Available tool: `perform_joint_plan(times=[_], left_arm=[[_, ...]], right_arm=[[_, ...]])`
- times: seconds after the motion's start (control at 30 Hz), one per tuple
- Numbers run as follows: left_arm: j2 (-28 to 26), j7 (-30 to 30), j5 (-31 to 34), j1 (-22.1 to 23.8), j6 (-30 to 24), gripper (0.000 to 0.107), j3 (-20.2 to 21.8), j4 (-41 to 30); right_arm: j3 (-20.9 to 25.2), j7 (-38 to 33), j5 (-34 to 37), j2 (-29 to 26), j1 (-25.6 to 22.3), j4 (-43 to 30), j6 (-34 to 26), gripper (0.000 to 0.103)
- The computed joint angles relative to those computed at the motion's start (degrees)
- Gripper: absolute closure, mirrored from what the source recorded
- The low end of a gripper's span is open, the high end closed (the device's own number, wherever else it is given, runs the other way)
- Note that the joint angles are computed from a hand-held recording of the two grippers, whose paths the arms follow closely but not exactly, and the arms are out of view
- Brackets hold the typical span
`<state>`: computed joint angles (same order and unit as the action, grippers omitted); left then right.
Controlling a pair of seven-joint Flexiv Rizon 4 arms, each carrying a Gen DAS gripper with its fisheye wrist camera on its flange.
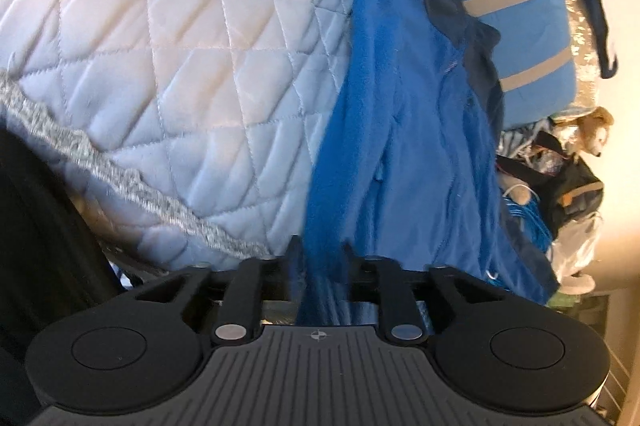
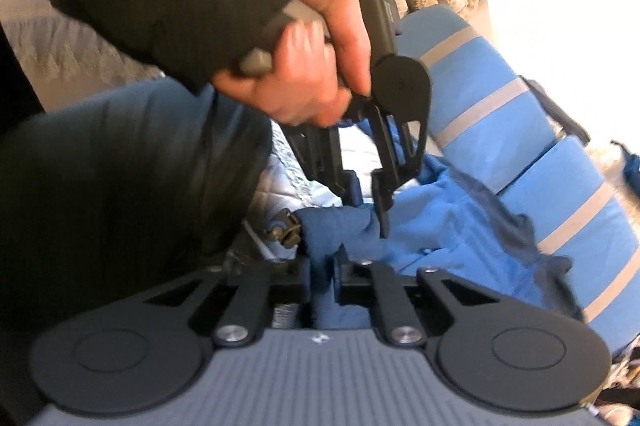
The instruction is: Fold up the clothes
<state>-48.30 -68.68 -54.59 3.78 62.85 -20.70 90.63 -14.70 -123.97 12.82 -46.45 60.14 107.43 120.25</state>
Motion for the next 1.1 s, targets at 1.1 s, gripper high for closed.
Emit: perform_joint_plan(times=[1.1], left_arm=[[6.63, 1.95, 12.11, 3.71, 6.47, 0.075, -2.79, 5.33]], right_arm=[[7.60, 3.35, -7.70, 2.74, -7.73, 2.62, -0.44, 0.094]])
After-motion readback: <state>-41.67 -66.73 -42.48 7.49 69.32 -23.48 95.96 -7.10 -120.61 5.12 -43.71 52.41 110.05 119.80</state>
